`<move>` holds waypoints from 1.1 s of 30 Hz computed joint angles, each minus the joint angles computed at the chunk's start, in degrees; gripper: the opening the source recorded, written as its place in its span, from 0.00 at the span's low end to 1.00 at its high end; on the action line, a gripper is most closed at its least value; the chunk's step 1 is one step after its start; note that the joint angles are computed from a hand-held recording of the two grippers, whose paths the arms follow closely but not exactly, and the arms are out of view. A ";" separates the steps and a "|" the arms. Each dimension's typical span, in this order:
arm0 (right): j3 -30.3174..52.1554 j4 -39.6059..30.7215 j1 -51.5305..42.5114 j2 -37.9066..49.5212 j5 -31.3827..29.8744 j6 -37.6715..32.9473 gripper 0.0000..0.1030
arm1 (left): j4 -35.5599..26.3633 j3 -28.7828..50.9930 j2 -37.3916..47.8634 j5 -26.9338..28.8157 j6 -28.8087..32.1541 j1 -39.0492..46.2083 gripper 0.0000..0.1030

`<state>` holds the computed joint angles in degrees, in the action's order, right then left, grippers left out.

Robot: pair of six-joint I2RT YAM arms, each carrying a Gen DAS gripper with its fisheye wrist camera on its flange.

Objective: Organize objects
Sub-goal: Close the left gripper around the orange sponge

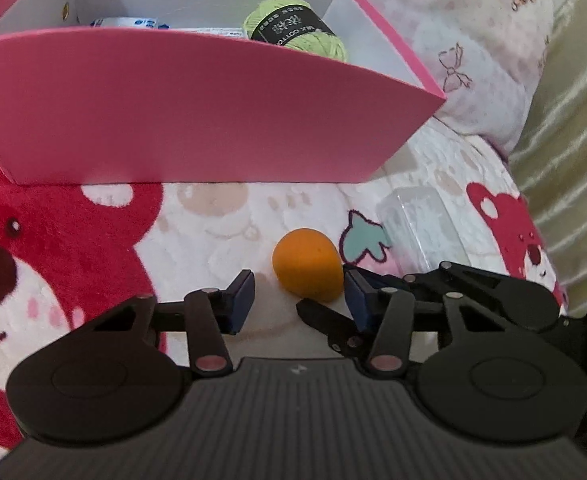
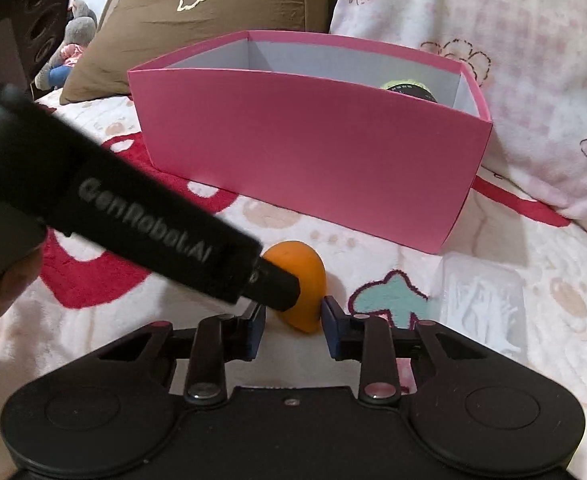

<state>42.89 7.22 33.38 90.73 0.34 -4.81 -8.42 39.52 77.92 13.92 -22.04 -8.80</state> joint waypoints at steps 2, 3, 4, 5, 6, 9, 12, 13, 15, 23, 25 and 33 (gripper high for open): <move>0.38 0.56 0.09 0.85 0.44 0.05 0.35 | -0.23 0.66 1.21 -0.66 -1.65 -0.17 0.38; 0.52 1.08 -0.14 1.44 0.36 0.22 0.35 | 0.34 0.59 1.59 -0.42 -2.29 0.02 0.36; 0.66 1.77 -0.57 2.13 0.05 0.50 0.35 | 1.82 0.02 1.72 -0.14 -2.95 0.27 0.34; 0.75 2.64 -1.09 2.94 -0.29 1.05 0.35 | 3.26 -0.53 1.91 -0.27 -3.90 0.41 0.34; 1.05 3.14 -1.30 3.66 -0.55 1.54 0.35 | 4.47 -1.03 2.19 0.07 -4.93 0.77 0.34; 1.05 4.17 -1.53 4.08 -0.91 1.52 0.35 | 7.57 -2.26 2.65 1.37 -6.34 1.56 0.34; 0.93 5.28 -1.33 4.59 -0.29 0.86 0.35 | 9.05 -2.53 3.03 1.36 -6.26 1.36 0.34; 0.76 5.60 -1.24 4.66 0.03 0.99 0.35 | 9.51 -2.65 3.07 1.16 -6.49 1.31 0.34; 0.93 5.56 -0.94 4.76 0.48 1.37 0.37 | 10.13 -2.30 3.68 1.49 -7.39 1.31 0.34; 0.50 7.41 -1.71 4.87 -0.65 2.20 0.33 | 10.42 -0.77 5.18 3.52 -6.65 1.06 0.34; 0.38 6.90 -1.46 4.29 -0.58 2.04 0.33 | 9.24 -0.43 4.62 1.39 -4.12 -0.52 0.34; -0.79 4.59 0.33 1.23 1.71 2.48 0.32 | 3.63 1.06 1.94 -0.09 -2.18 -1.65 0.34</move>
